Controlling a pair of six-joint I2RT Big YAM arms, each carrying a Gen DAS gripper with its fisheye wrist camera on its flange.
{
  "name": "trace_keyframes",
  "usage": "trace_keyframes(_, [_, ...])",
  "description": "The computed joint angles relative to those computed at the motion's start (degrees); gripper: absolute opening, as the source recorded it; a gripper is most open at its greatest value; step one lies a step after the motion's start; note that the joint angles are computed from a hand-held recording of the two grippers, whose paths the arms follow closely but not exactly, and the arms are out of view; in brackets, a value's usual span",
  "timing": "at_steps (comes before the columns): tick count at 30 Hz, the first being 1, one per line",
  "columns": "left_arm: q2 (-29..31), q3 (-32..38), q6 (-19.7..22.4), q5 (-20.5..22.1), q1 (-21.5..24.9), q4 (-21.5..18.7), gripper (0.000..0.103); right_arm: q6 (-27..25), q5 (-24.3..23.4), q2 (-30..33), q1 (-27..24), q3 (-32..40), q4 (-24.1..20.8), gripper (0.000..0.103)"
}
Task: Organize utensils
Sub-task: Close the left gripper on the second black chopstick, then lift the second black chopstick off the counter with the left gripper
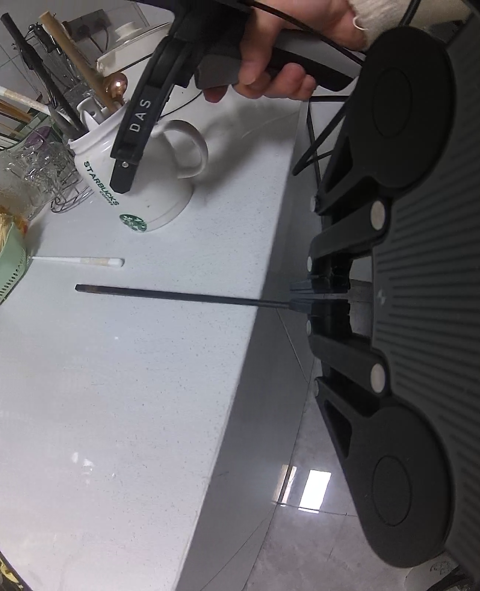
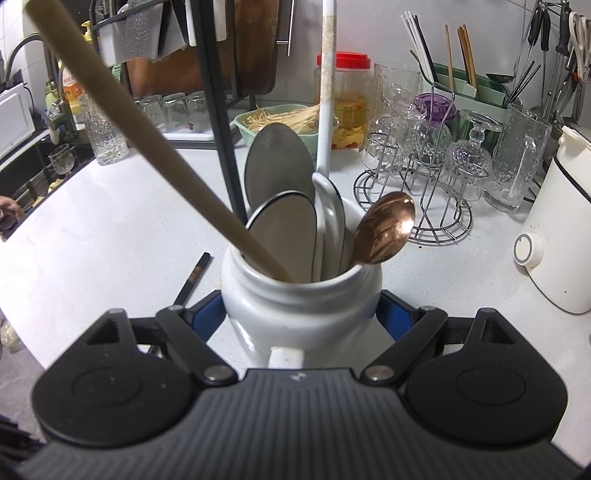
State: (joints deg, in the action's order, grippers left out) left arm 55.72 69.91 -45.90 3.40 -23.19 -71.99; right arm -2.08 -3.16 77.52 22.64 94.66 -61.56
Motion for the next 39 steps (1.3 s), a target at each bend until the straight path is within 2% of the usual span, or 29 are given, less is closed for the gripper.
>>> trace_keyframes(6, [-0.51,-0.98,0.81,1.70,1.29,1.51,0.004,0.69,0.87,0.07,0.33,0.16,-0.23,0.090])
trace_keyframes(8, [-0.26,-1.35,1.49,2.35,1.48,1.42,0.013,0.89,1.08,0.03,0.41,0.12,-0.19,0.090])
trace_keyframes(10, [0.07,-1.80,1.60,2.25,1.38,1.64,0.039,1.09,1.34,-0.09,0.54,0.00,-0.15,0.090])
trace_keyframes(12, [-0.13,-2.38,1.51,-0.19,0.39,2.36,0.045,1.18,1.60,-0.37,0.70,-0.37,0.22,0.090])
trace_keyframes(17, [0.44,-3.26,1.24,-5.40,-1.62,3.38,0.045,1.79,2.15,-1.45,0.99,-2.12,2.10,0.090])
trace_keyframes(20, [0.66,-3.62,0.87,-6.55,-2.11,4.18,0.045,2.06,2.45,-1.80,1.15,-2.72,2.87,0.090])
trace_keyframes(23, [0.70,-4.10,1.54,-4.63,-1.58,5.79,0.045,2.03,2.46,-1.89,1.16,-2.89,3.14,0.090])
trace_keyframes(27, [1.85,-3.76,2.55,-6.54,-2.60,5.36,0.044,1.89,2.49,-2.13,1.18,-3.33,3.73,0.090])
trace_keyframes(29, [1.82,-4.13,2.73,-5.88,-2.41,6.07,0.038,1.75,2.53,-2.33,1.21,-3.61,3.99,0.090])
trace_keyframes(31, [1.99,-4.02,2.98,-5.97,-2.36,5.89,0.020,1.63,2.50,-2.38,1.20,-3.67,4.08,0.090])
trace_keyframes(33, [1.61,-4.17,3.25,-5.17,-2.00,6.45,0.010,1.60,2.46,-2.40,1.20,-3.64,3.93,0.090])
trace_keyframes(39, [0.37,-1.99,4.00,-8.27,-2.88,3.96,0.005,1.29,2.19,-1.86,1.08,-2.69,2.71,0.090])
